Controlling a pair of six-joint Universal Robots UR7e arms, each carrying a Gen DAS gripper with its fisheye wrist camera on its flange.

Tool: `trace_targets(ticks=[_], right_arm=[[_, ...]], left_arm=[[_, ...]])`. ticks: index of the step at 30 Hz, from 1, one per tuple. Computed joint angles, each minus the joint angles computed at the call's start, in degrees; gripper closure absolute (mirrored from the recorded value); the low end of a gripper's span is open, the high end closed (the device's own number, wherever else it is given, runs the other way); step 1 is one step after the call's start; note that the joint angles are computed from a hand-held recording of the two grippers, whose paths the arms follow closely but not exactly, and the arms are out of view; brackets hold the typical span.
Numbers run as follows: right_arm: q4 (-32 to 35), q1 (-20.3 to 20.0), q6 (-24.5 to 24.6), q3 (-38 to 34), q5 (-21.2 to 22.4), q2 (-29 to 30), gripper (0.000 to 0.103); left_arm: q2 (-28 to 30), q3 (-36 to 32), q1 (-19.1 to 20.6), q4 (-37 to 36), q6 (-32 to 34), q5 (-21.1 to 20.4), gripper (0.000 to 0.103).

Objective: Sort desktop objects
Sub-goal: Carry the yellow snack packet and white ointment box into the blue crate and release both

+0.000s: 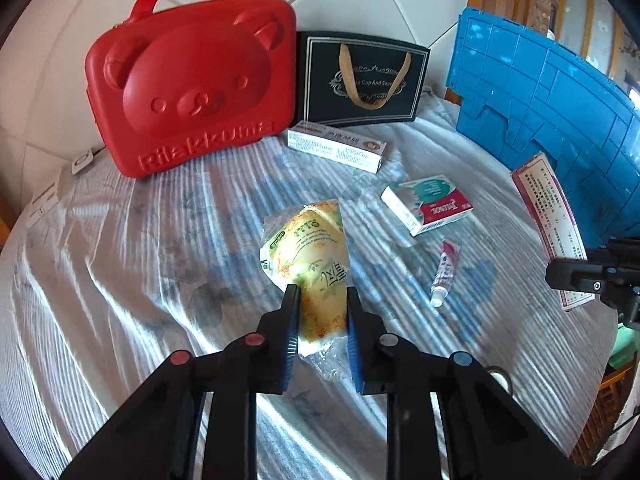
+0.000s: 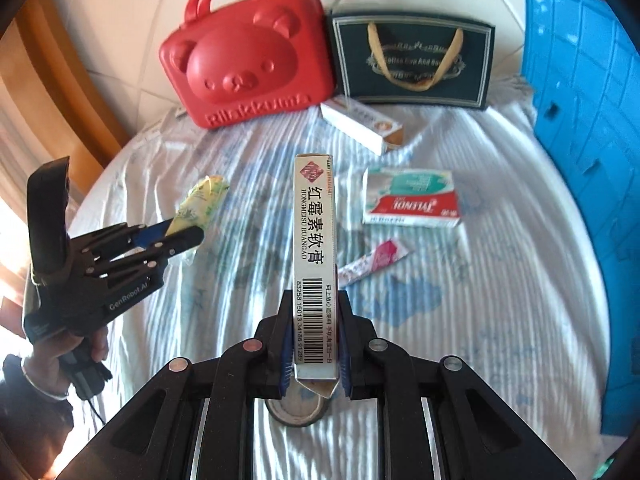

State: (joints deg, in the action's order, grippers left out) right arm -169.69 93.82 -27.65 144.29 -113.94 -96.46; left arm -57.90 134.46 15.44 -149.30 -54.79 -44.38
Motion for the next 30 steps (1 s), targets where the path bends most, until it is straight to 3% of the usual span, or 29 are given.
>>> trace_targets(ticks=[6, 10, 16, 19, 23, 29, 30], right_arm=[[1.44, 2.56, -1.46, -1.16, 1.77, -9.19, 0.085], [4.31, 3.31, -2.83, -3.02, 3.11, -18.00, 0.085], [12.28, 2.95, -5.95, -9.98, 4.00, -30.55, 0.085], [13.59, 0.76, -8.97, -13.99, 4.41, -34.46, 0.085], [16.36, -7.97, -11.33, -20.11, 10.46, -37.57, 0.085], [23.20, -33.24, -12.96, -28.21, 33.24, -40.75, 0.085], [23.63, -36.55, -12.99, -29.16, 36.34, -40.67, 0.085]], left_arm=[[1.97, -5.79, -3.30, -0.13, 6.56, 2.61, 0.082], [5.41, -12.50, -5.87, -2.30, 14.57, 4.47, 0.082], [15.70, -28.47, -7.99, -10.36, 30.62, 4.44, 0.082], [22.55, -39.09, -8.00, -13.26, 38.44, 1.90, 0.082], [31.78, -54.57, -7.45, -12.44, 45.75, -2.11, 0.082], [44.27, -76.13, -7.11, -5.17, 49.49, -4.02, 0.080], [46.43, -79.90, -7.19, -3.19, 49.52, -3.42, 0.075]])
